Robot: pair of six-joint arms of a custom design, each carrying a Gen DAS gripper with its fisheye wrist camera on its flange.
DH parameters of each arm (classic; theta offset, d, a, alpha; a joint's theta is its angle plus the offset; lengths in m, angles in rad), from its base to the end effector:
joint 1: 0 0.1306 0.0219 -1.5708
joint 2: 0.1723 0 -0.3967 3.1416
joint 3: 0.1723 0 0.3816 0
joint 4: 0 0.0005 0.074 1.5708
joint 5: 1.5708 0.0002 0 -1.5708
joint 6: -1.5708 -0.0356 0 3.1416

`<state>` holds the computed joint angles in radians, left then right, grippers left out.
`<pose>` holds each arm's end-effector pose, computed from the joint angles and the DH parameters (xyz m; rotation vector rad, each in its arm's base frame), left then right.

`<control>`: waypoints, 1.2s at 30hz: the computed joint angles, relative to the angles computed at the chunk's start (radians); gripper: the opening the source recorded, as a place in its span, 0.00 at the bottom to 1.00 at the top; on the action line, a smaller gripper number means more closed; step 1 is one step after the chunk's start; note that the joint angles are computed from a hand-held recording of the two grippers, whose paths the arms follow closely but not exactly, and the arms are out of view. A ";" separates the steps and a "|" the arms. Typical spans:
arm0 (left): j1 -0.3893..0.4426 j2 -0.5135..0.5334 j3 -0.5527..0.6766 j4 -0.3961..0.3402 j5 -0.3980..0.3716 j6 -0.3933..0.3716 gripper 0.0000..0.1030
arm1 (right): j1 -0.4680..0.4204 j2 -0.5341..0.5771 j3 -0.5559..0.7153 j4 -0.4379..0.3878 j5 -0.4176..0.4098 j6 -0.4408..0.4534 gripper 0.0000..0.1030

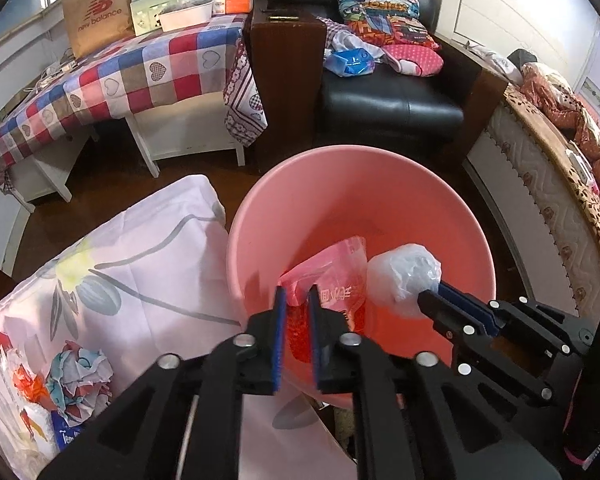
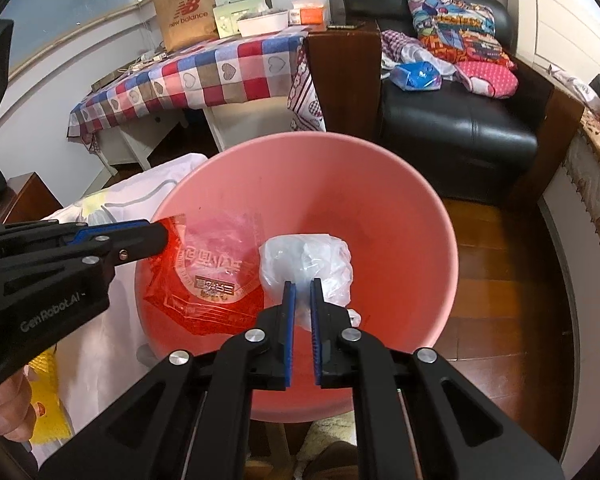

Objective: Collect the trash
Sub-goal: 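Carry both bags over the pink bucket and open both tools to drop them, then grasp the bubble wrap with the left tool while the right tool grasps a yellow foam net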

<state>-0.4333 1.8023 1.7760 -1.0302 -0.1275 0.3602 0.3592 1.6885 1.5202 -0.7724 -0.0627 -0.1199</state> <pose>0.5579 -0.2537 0.3901 0.0518 2.6170 -0.1119 0.5386 0.2041 0.3582 -0.3277 2.5092 0.2727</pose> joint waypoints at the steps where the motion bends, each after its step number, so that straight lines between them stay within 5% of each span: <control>1: 0.001 -0.001 -0.001 0.001 0.001 0.000 0.17 | 0.000 0.001 0.001 -0.004 -0.001 -0.001 0.10; 5: -0.001 -0.010 -0.010 0.012 -0.004 0.000 0.25 | 0.000 0.000 0.000 -0.003 0.008 -0.006 0.22; 18: -0.022 -0.111 -0.100 0.110 -0.041 -0.005 0.26 | 0.009 -0.078 -0.054 0.061 0.004 -0.025 0.23; 26: -0.018 -0.296 -0.284 0.227 -0.097 0.018 0.28 | 0.069 -0.151 -0.109 0.109 -0.029 -0.026 0.23; 33: 0.023 -0.466 -0.441 0.258 -0.147 0.030 0.32 | 0.146 -0.152 -0.106 0.113 -0.062 -0.023 0.24; 36: 0.061 -0.551 -0.514 0.268 -0.157 0.026 0.33 | 0.180 -0.150 -0.107 0.117 -0.083 -0.022 0.36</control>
